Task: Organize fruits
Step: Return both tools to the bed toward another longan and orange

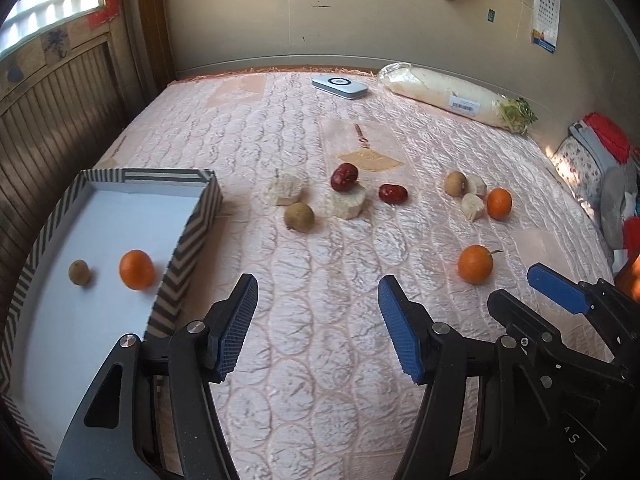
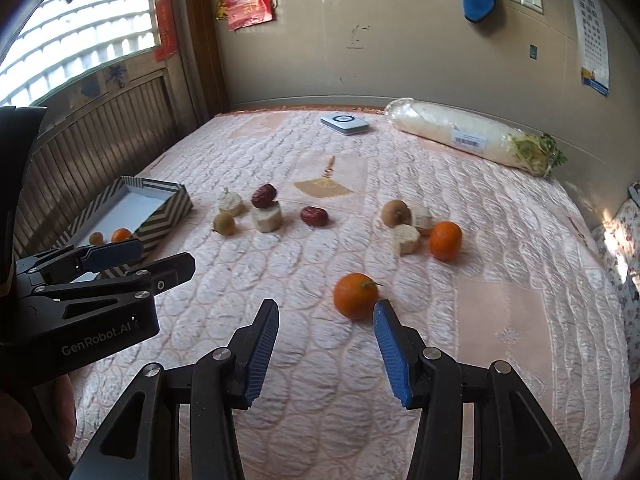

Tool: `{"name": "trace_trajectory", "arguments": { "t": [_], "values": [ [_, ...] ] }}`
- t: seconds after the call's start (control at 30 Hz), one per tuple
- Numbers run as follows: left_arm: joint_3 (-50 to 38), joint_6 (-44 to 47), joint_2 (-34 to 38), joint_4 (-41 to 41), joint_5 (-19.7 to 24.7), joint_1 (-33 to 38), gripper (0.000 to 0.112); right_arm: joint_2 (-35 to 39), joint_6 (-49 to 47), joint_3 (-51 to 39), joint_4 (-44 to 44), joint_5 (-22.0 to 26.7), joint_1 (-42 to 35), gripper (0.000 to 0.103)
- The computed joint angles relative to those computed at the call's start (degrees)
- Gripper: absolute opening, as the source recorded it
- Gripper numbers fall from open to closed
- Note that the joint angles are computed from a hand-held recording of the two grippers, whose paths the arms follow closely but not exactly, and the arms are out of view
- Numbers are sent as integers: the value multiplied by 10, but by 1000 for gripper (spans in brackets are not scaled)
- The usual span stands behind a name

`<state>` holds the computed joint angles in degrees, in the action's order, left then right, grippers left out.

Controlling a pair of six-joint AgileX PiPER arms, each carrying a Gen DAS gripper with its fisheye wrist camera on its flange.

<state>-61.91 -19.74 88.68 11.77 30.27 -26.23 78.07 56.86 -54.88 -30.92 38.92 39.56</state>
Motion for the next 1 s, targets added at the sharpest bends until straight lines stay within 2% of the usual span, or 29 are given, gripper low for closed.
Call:
{"name": "trace_trajectory", "arguments": {
  "t": [0.37, 0.77, 1.0],
  "values": [
    [-25, -18, 32, 12, 11, -36, 63, -31, -33, 46, 31, -10, -52, 48],
    [-67, 40, 71, -47, 28, -64, 63, -40, -52, 65, 50, -9, -93, 48],
    [-84, 102, 69, -103, 41, -6, 63, -28, -113, 63, 107, -52, -108, 49]
  ]
}}
